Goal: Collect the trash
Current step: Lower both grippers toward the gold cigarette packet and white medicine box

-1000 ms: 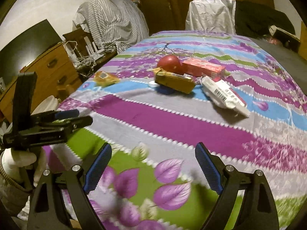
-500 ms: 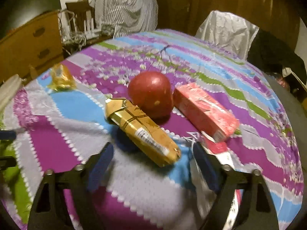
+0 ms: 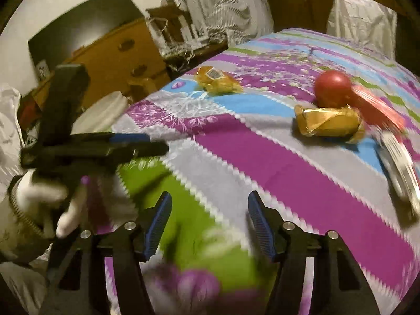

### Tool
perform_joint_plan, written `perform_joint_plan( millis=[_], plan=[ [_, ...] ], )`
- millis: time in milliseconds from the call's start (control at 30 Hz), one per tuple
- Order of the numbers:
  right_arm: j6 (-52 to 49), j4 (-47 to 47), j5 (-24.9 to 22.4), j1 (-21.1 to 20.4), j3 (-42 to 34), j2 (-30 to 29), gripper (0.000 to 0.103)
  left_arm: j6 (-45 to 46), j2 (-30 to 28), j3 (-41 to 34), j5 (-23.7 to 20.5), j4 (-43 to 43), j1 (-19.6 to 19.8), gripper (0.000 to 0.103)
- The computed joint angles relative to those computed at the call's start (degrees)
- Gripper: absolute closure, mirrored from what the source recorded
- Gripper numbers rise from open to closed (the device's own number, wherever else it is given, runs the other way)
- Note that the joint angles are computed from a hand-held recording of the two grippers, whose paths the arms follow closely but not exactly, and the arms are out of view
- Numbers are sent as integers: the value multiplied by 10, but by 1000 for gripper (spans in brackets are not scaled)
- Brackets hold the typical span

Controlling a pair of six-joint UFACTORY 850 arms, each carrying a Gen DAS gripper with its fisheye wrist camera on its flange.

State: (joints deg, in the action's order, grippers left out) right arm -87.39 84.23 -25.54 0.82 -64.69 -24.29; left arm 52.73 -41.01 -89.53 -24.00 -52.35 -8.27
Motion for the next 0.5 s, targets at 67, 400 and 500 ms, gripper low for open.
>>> perform_joint_plan(
  millis=[67, 400, 500],
  plan=[
    [-26, 36, 14, -19, 31, 20, 36, -4, -2, -8, -2, 19, -6, 29],
    [-63, 76, 37, -118, 70, 53, 23, 62, -111, -218, -101, 139, -78, 17],
    [-52, 58, 38, -134, 58, 48, 21, 15, -197, -366, -155, 201, -98, 17]
  ],
)
